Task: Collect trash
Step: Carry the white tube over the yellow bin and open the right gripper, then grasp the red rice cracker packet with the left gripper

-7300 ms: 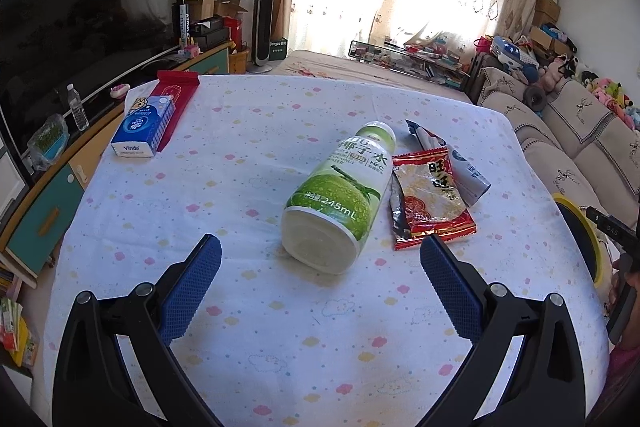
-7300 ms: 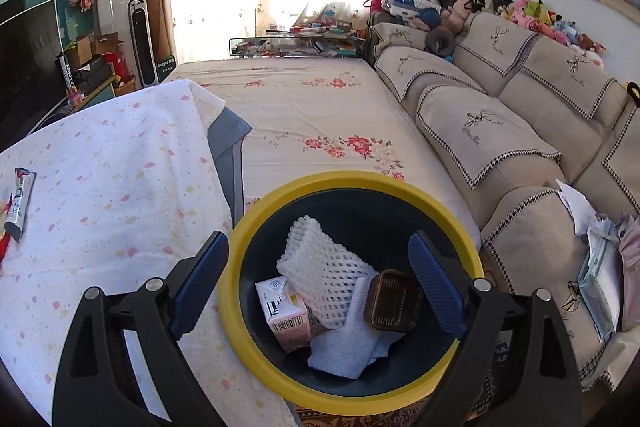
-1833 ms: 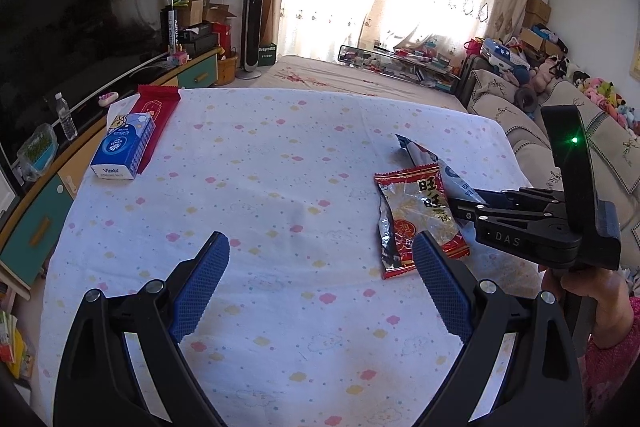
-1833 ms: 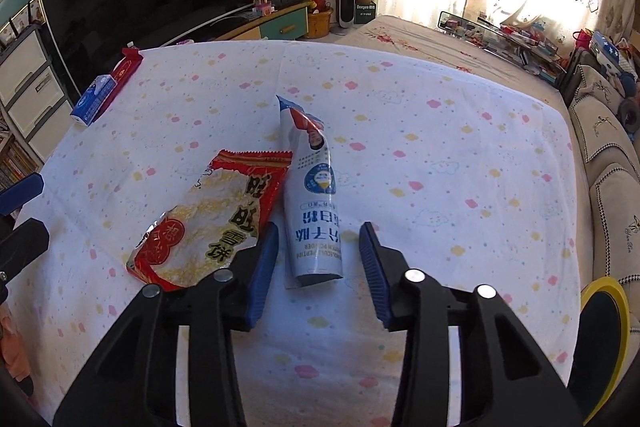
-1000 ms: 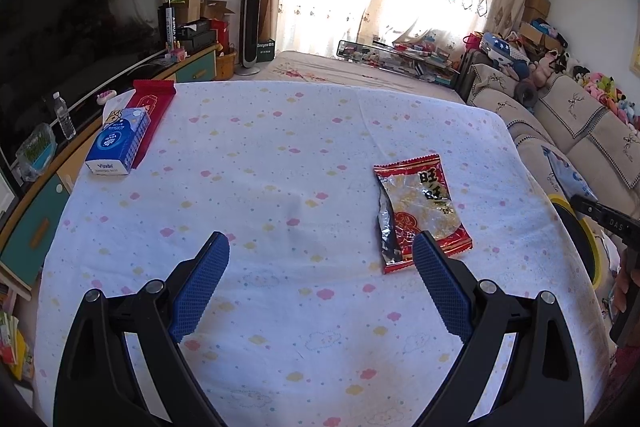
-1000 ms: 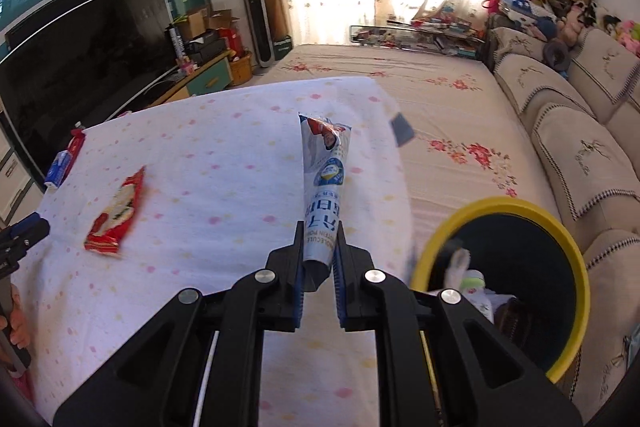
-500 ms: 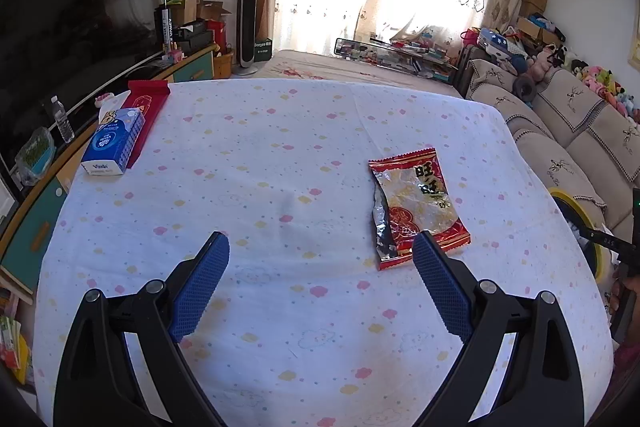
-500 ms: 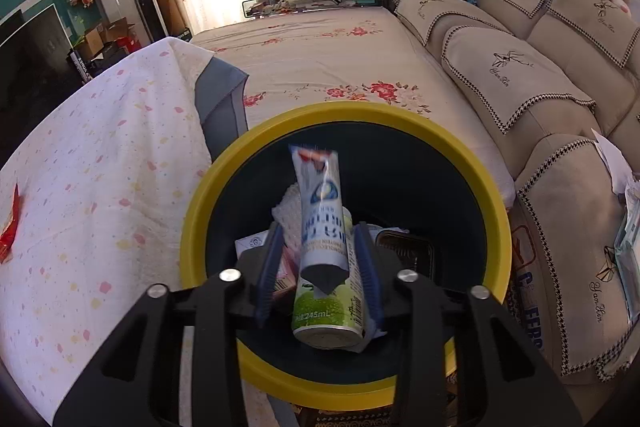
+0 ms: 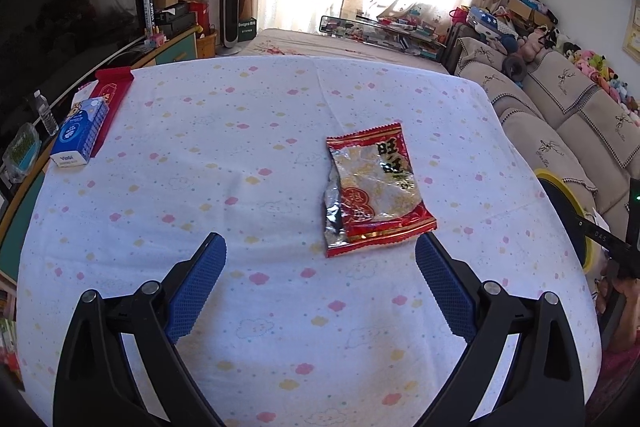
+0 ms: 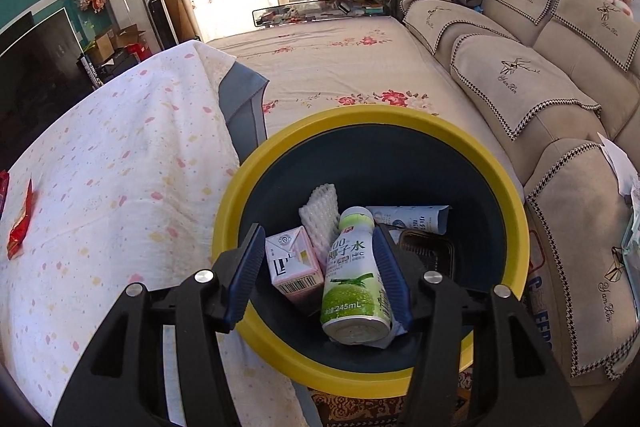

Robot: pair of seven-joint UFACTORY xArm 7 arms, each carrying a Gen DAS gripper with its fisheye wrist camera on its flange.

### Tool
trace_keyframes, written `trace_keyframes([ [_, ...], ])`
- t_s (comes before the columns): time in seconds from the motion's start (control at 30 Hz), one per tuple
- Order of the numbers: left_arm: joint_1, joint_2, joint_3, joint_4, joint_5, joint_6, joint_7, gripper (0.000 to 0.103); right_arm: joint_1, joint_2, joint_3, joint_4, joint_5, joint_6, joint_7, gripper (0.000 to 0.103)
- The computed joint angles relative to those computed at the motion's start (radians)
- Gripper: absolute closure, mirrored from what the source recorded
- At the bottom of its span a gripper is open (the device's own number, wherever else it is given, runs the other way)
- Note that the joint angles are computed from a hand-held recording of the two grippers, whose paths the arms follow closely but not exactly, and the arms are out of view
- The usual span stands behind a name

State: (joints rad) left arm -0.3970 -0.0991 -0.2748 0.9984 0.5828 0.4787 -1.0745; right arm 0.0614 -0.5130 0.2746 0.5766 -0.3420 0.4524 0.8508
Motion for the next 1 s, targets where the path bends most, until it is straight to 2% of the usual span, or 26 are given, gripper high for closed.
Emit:
trace_keyframes([
  [0.17,-0.045,0.121,0.006,0.153,-0.041,0.077,0.08,0.006,0.013,-0.018,-0.01,-0.012,0.009,-0.013,-0.013,0.047],
  [0.27,-0.079,0.196,0.033,0.247,-0.044,0.121,0.098,0.005,0.019,-0.033,-0.019,-0.027,0.028,-0.027,-0.022,0.047],
  [0.53,-0.137,0.364,0.108,0.428,-0.158,0.177,0.163,0.005,0.023,-0.041,-0.028,-0.042,0.07,-0.067,-0.058,0.047],
  [0.8,-0.193,0.45,0.162,0.536,-0.127,0.248,0.166,0.005,0.023,-0.018,-0.028,-0.039,0.096,-0.096,-0.083,0.046],
  [1.0,-0.213,0.465,0.182,0.568,-0.097,0.283,0.159,0.019,0.022,-0.011,-0.028,-0.04,0.106,-0.103,-0.09,0.046],
])
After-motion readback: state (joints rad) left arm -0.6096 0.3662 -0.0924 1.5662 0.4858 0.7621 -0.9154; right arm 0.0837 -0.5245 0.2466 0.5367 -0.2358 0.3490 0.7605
